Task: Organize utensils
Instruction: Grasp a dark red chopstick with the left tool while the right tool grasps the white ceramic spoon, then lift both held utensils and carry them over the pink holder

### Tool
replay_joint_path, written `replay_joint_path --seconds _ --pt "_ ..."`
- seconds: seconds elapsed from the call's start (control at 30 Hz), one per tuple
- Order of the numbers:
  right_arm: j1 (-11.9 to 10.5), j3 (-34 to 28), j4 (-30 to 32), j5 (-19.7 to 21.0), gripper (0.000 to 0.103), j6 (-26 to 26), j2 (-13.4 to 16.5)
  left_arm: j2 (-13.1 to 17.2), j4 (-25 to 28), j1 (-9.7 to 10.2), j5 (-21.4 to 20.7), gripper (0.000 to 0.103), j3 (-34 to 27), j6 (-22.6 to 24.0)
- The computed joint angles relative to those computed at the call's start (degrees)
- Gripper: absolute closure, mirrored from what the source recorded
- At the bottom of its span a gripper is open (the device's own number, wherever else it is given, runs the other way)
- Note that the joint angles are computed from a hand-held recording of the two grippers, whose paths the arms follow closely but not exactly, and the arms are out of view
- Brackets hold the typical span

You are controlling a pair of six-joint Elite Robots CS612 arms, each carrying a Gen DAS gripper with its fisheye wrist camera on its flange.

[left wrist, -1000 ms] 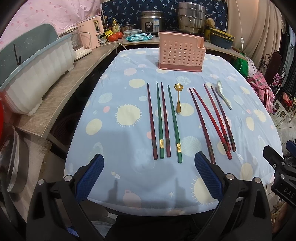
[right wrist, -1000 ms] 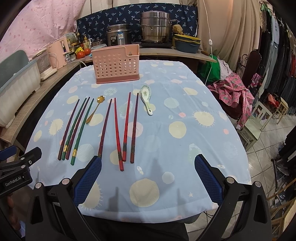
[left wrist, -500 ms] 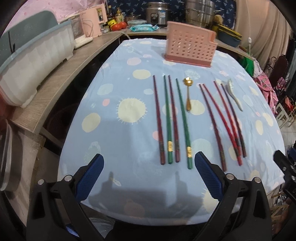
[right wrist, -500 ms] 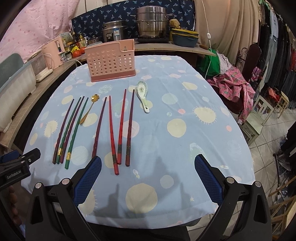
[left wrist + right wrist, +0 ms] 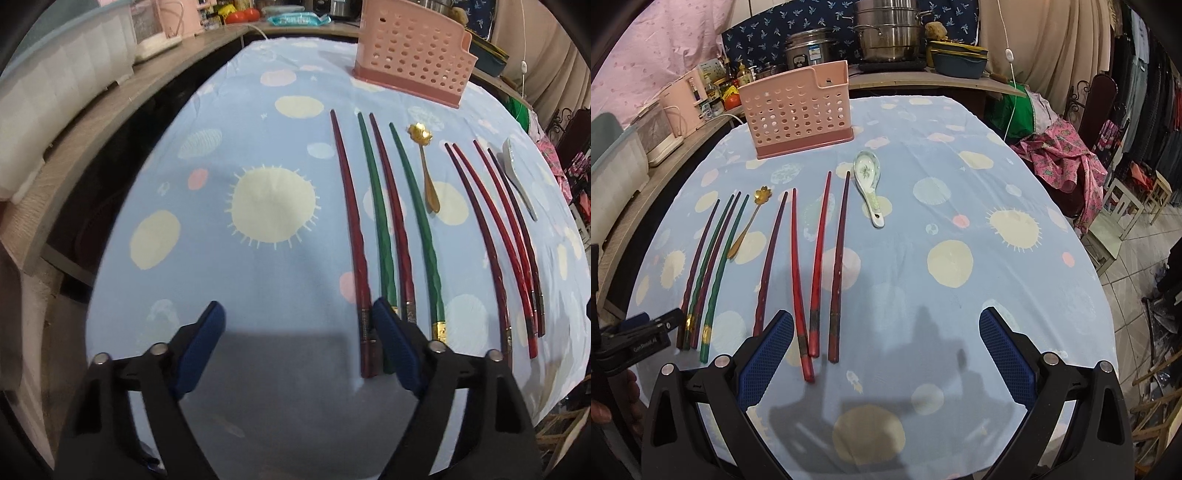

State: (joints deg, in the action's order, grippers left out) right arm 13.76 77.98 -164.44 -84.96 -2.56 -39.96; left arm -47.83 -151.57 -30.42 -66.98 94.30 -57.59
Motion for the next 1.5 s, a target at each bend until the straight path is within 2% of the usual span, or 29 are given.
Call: replay_joint_path --seconds 0.03,0.1,0.13,0.2,0.3,0.37,0.4,0.47,0.57,0.7,0.87,1.0,1.17,1.3,1.5 --pt "0.01 -0.58 0.07 0.03 0.008 0.05 0.33 -0.03 -0.05 0.04 -0.27 0.032 0.10 -0.13" --pt "0.07 -2.24 0.39 0.12 0.014 -0.10 1.27 -0.01 0.16 -0.05 0.77 0.047 0.14 0.46" --pt "0.06 -3.10 0.59 0.25 0.017 -0.12 1.76 -0.05 -0.95 0.05 0.70 0.051 0.43 0.87" --pt "-0.01 -5.85 1.73 1.23 0.030 0.11 3.19 -0.04 -2.26 0.20 0.58 0.075 0.61 1.50" --pt "0.05 -10.26 2.53 1.50 0.044 0.28 5.63 0.26 -4.13 0.38 -0.30 0.089 0.54 2.59" --pt "-0.05 -13.51 4.14 2.38 0.053 0.62 7.45 0.63 -3.98 0.21 0.33 0.094 0.04 3.50" --pt "-0.10 -15.22 5.36 3.05 0.060 0.93 8.37 0.71 -3.88 0.18 0.47 0.094 -0.09 3.62" --pt "-0.31 -17.90 7.33 5.01 0.068 1.38 9.89 0.78 -4.30 0.25 0.28 0.094 -0.12 3.77" --pt "-0.31 -21.92 10.23 6.61 0.075 1.54 12.23 0.88 -5.02 0.44 -0.05 0.094 -0.07 3.73" --pt "-0.11 -24.57 12.41 7.04 0.081 1.30 13.92 1.03 -5.03 0.41 0.11 0.094 -0.24 3.38" --pt "0.15 -24.85 13.46 6.60 0.083 0.53 14.42 1.10 -5.41 0.43 0.17 0.094 -0.22 3.31" --pt "0.16 -23.95 11.55 5.92 0.089 0.15 14.35 1.09 -6.08 0.41 0.26 0.094 0.04 3.34" --pt "-0.01 -22.75 11.13 6.47 0.091 -0.94 13.64 0.88 -8.13 0.59 -0.73 0.094 0.76 2.96" --pt "-0.35 -19.75 9.62 7.45 0.092 -0.55 11.77 0.28 -9.87 0.25 -0.66 0.096 1.63 2.98" --pt "-1.09 -14.59 5.24 9.26 0.093 0.38 8.20 -1.37 -12.21 -0.68 2.50 0.096 2.96 3.47"
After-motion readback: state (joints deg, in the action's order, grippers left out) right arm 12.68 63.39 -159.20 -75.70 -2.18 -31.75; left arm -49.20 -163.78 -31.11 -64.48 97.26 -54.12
